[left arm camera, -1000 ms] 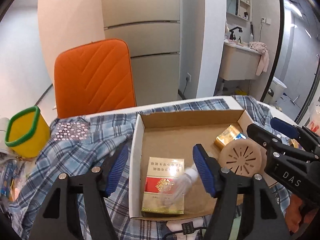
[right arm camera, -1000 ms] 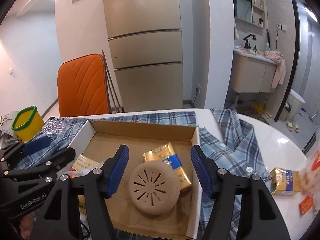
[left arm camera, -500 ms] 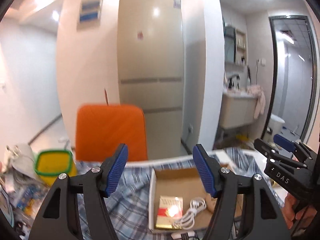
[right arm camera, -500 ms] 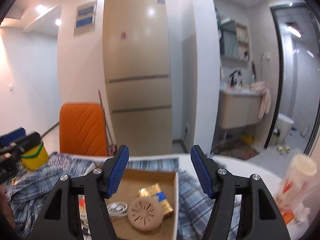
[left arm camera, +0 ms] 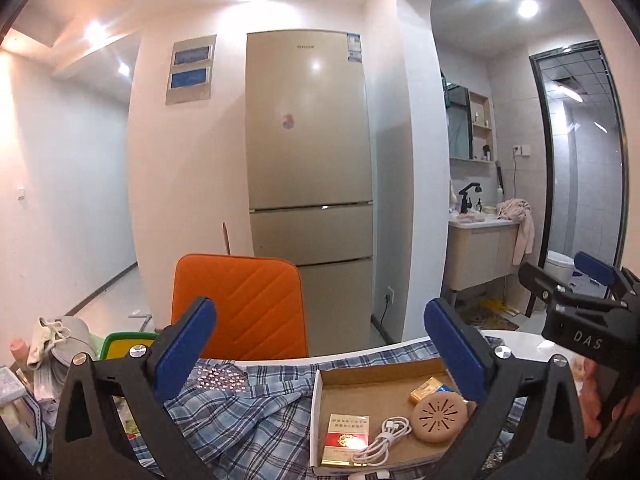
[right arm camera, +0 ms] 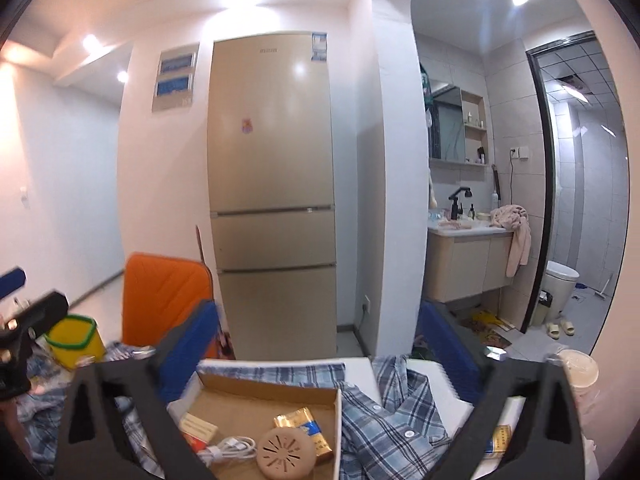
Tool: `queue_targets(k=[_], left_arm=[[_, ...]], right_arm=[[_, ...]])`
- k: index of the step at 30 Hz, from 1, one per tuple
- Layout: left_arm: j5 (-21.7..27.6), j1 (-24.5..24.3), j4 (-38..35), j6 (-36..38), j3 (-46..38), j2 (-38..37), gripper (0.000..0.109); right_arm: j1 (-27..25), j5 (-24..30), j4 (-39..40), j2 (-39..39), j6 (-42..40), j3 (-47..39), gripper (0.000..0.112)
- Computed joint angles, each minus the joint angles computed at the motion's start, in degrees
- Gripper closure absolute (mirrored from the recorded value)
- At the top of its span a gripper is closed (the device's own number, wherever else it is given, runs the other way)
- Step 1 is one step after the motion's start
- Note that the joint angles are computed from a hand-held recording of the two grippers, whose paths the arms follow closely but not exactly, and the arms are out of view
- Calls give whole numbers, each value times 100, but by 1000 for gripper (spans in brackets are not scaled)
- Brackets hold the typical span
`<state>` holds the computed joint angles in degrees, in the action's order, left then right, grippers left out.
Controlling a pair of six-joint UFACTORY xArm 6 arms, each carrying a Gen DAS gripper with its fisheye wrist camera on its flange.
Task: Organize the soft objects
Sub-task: 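Raise both open tools out of the box, then move the right tool toward the blue Babycare wet-wipe pack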
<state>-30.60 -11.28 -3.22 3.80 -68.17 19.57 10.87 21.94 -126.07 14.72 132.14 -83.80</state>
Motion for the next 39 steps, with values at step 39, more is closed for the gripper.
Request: queue_targets(k=[39], left_arm=[[-2159,-226,379,-807,2760,-405,6]], right_arm=[[781,1621,-1559,-1655,1952,3414,9]])
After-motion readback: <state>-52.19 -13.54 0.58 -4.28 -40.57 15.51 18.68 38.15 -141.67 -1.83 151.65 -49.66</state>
